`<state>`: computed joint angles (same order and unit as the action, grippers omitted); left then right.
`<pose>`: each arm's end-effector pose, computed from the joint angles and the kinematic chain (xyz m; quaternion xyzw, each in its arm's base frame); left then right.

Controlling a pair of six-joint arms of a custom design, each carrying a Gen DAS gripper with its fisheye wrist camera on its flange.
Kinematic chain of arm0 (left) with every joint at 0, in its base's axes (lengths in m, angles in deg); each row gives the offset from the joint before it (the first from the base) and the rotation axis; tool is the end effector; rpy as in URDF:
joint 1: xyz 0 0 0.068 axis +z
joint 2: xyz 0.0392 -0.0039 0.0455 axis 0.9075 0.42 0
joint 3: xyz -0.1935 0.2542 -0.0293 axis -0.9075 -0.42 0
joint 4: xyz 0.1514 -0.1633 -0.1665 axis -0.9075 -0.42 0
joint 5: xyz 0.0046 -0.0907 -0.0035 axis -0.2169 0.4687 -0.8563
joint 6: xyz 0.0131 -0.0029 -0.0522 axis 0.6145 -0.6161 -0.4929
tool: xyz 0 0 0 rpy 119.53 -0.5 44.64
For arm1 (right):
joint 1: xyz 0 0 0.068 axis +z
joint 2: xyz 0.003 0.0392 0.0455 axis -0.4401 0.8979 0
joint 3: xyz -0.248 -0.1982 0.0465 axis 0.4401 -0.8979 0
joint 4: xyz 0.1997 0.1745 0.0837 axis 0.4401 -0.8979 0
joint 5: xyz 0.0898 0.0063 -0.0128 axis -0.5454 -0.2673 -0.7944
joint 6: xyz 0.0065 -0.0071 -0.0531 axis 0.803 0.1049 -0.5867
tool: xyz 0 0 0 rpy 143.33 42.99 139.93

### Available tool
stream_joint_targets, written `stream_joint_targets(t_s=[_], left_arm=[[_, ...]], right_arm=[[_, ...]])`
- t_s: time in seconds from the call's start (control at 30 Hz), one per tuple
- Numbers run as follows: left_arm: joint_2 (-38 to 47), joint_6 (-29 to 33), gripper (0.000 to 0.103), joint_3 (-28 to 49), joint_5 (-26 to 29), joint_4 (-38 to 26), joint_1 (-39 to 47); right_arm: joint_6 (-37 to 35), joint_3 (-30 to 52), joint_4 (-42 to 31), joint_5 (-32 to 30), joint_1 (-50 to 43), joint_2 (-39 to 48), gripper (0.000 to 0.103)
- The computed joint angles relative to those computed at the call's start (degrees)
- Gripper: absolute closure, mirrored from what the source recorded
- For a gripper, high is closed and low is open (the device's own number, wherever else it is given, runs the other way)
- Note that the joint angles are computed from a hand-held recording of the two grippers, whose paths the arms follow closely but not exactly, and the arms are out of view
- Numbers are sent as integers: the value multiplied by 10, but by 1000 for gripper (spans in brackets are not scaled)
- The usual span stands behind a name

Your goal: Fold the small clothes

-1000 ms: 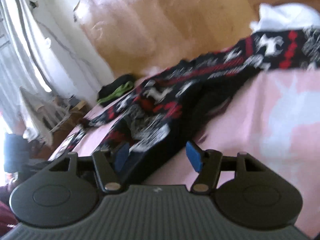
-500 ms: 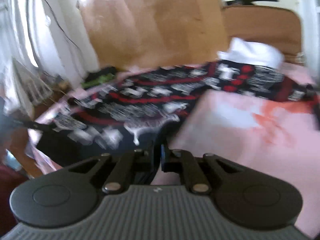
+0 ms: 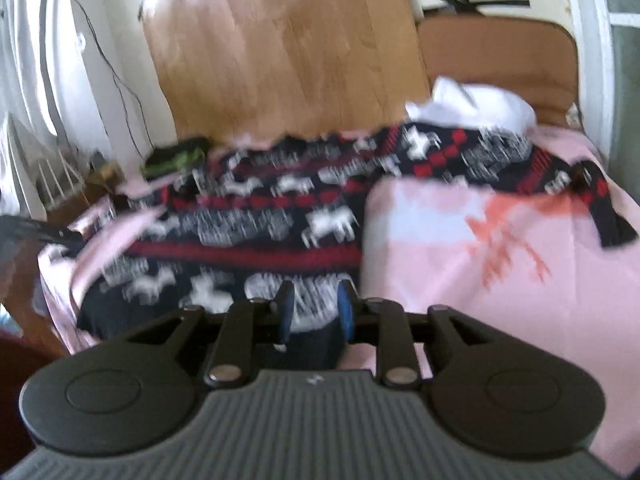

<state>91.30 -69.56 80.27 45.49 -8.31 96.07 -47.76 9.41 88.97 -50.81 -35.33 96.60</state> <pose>0.2153 0.1094 0.1409 -0.0785 0.9132 -0.0966 0.3881 0.2813 -0.0246 0.1043 -0.1010 0.8521 0.2218 0.4632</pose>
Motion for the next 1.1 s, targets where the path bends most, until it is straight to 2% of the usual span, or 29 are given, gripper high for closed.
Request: stream_joint_targets(t_s=[0.17, 0.33, 0.4, 0.53, 0.6, 0.7, 0.73, 0.77, 0.8, 0.87, 0.93, 0.97, 1.0, 1.03, 1.07, 1.1], left_arm=[[8, -15, 44, 9, -8, 29, 75], [43, -16, 43, 23, 47, 44, 191], [59, -17, 43, 26, 71, 56, 231], [80, -11, 43, 15, 102, 101, 293], [97, -5, 43, 12, 117, 123, 328], [126, 16, 42, 25, 144, 117, 380], [138, 27, 42, 33, 152, 107, 398], [148, 34, 41, 41, 154, 99, 410], [155, 39, 41, 45, 155, 94, 419], [176, 47, 41, 63, 158, 82, 439], [195, 44, 41, 79, 161, 75, 450], [202, 46, 40, 86, 165, 69, 455], [208, 49, 40, 93, 169, 63, 460], [214, 50, 40, 98, 172, 62, 461], [217, 51, 40, 100, 175, 63, 462], [219, 53, 40, 101, 179, 62, 464]], right_arm=[[-9, 72, -46, 13, 104, 16, 75], [-39, 197, -157, 19, 221, 39, 75], [-102, 251, -202, 51, 284, 49, 75], [-282, 377, -250, 147, 407, 116, 75], [-319, 480, -325, 148, 448, 172, 75], [-362, 590, -403, 127, 495, 238, 74], [-370, 616, -425, 121, 506, 255, 72], [-372, 645, -454, 110, 516, 271, 66], [-368, 686, -493, 99, 525, 294, 53], [-356, 743, -538, 91, 538, 330, 37], [-334, 824, -586, 103, 544, 378, 37], [-315, 865, -614, 109, 545, 401, 39], [-285, 915, -648, 112, 545, 428, 47], [-271, 935, -663, 105, 542, 438, 51], [-268, 936, -665, 105, 540, 436, 77], [-266, 940, -675, 126, 540, 430, 92]])
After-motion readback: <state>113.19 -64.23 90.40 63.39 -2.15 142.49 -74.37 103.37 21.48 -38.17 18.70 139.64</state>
